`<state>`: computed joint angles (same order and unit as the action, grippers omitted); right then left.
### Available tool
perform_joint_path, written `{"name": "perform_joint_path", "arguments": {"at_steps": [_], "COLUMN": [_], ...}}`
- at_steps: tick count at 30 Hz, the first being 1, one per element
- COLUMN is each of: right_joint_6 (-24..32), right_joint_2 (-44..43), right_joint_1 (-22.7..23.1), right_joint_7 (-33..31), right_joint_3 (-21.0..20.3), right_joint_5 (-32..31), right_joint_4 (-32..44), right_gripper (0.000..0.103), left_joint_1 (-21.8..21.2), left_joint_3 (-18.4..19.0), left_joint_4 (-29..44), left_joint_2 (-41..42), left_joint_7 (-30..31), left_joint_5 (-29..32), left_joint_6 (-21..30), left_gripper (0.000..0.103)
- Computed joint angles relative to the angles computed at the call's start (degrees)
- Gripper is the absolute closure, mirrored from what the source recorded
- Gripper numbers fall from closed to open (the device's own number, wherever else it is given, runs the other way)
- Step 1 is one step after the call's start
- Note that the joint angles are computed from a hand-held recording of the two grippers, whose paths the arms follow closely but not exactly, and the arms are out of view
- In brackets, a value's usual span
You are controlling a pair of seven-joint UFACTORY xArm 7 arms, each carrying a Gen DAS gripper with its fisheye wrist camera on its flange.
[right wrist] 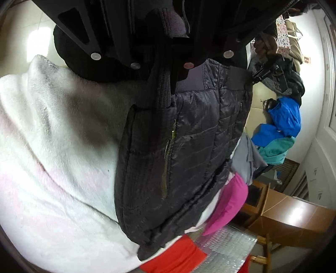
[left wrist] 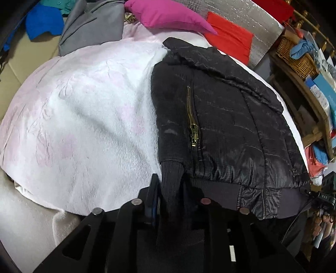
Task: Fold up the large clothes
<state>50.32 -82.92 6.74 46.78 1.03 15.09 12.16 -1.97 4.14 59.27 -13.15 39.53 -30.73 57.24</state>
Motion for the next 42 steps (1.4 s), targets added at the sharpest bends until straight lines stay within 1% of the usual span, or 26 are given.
{"name": "perform_joint_path", "arguments": {"at_steps": [1,2,3,4,6,7,9,11,12,14,15,17,18,19,21,22,25,28,32,34,37,38,39,40,41,42], "right_joint_6": [0.3,0.2,0.1,0.2,0.6,0.6,0.7,0.3,0.1,-0.2,-0.4,-0.5,-0.3,0.1,1.4,1.9,2.2,2.0,5.7,7.1,6.2,5.5,4.5,4.3,4.3,4.6], "right_joint_2": [0.2,0.4,0.3,-0.1,-1.1,-1.2,-1.4,-0.6,-0.3,0.8,1.5,3.1,3.9,4.4,5.8,6.5,7.9,7.2,3.9,1.8,1.8,2.0,2.1,2.1,1.9,1.9], "right_joint_1": [0.1,0.2,0.2,0.1,-0.2,-0.3,-0.4,-0.3,-0.2,-0.2,-0.2,-0.1,0.0,0.1,0.2,0.3,0.1,-0.4,-2.3,-2.9,-2.8,-2.8,-3.0,-3.3,-4.0,-4.5], "right_joint_7": [-0.2,-0.3,-0.3,-0.3,-0.4,-0.4,-0.3,-0.3,-0.4,-0.7,-0.7,-0.9,-1.1,-1.4,-2.2,-2.5,-3.4,-4.2,-4.0,-3.6,-3.3,-3.3,-3.4,-3.4,-3.6,-3.6], "right_joint_3": [0.2,0.2,0.0,-0.3,-0.7,-0.8,-0.5,-0.4,-0.5,-0.7,-0.6,-0.6,-0.2,-0.1,0.6,0.9,0.9,1.5,1.0,-0.1,-1.1,-1.1,-1.2,-1.3,-1.5,-1.3], "right_joint_5": [-0.2,-0.3,-0.2,-0.2,-0.2,-0.1,-0.1,0.0,0.0,0.0,0.1,0.0,-0.3,-0.6,-1.7,-2.1,-2.9,-3.8,-5.2,-4.5,-2.6,-2.2,-2.0,-2.1,-2.5,-2.9], "right_joint_4": [0.1,0.2,0.0,-0.3,-0.7,-0.8,-0.8,-0.6,-0.5,-0.2,0.0,0.7,1.3,1.7,3.4,4.2,7.0,10.2,11.6,9.4,6.5,5.8,5.0,4.8,4.5,4.5], "right_gripper": [0.09,0.09,0.09,0.09,0.09,0.09,0.09,0.089,0.087,0.087,0.087,0.087,0.087,0.087,0.092,0.092,0.094,0.094,0.094,0.094,0.09,0.09,0.088,0.087,0.077,0.064], "left_joint_1": [0.0,-0.1,0.0,0.1,0.6,1.0,1.6,1.9,1.8,1.0,0.6,0.4,0.3,-0.2,-0.6,-1.0,-2.3,-3.3,-2.8,-2.4,-1.6,-1.5,-1.5,-1.4,-1.4,-1.5], "left_joint_3": [-0.2,-0.4,-0.3,-0.2,0.5,1.1,1.7,1.3,1.7,2.2,1.7,-0.1,-0.9,-0.7,-1.3,-1.0,0.6,2.7,4.6,3.7,1.9,2.0,2.0,2.0,1.9,1.8], "left_joint_4": [-0.1,-0.3,-0.4,-0.2,-0.1,0.1,0.4,0.1,-0.8,-1.1,-1.2,-1.6,-1.5,-1.4,-2.8,-3.3,-2.9,-2.3,-2.2,-3.7,-3.6,-3.8,-3.6,-2.8,-2.1,-1.5], "left_joint_2": [0.1,-0.1,0.1,0.8,1.3,1.7,1.5,0.4,-0.8,-2.2,-2.5,-2.1,-1.4,-1.0,-2.0,-2.7,-4.9,-7.7,-8.2,-7.5,-5.3,-5.3,-5.1,-4.3,-3.7,-3.1], "left_joint_7": [0.0,-0.4,-0.4,-0.9,-1.3,-1.3,-1.2,-1.6,-0.1,3.0,3.7,1.4,-0.4,-0.2,-0.5,0.1,2.2,5.0,4.8,4.8,1.2,1.3,0.8,0.1,-0.2,0.0], "left_joint_5": [0.2,0.2,0.1,0.5,-0.3,-1.4,-3.0,-3.7,-5.3,-7.4,-7.0,-3.0,-0.7,-0.6,0.8,0.5,-2.2,-5.9,-7.7,-6.7,-4.1,-4.3,-4.7,-4.8,-4.8,-5.2], "left_joint_6": [-0.9,-1.6,-2.2,-2.4,-1.6,-0.7,0.8,-0.2,-1.1,-1.2,-1.9,-4.3,-4.2,-3.2,-5.3,-5.6,-3.4,-1.0,3.9,4.0,4.4,4.3,4.4,5.3,6.2,6.7], "left_gripper": [0.073,0.07,0.063,0.054,0.044,0.043,0.043,0.043,0.045,0.044,0.044,0.044,0.05,0.079,0.082,0.086,0.088,0.088,0.088,0.087,0.083,0.083,0.08,0.072,0.068,0.059]}}
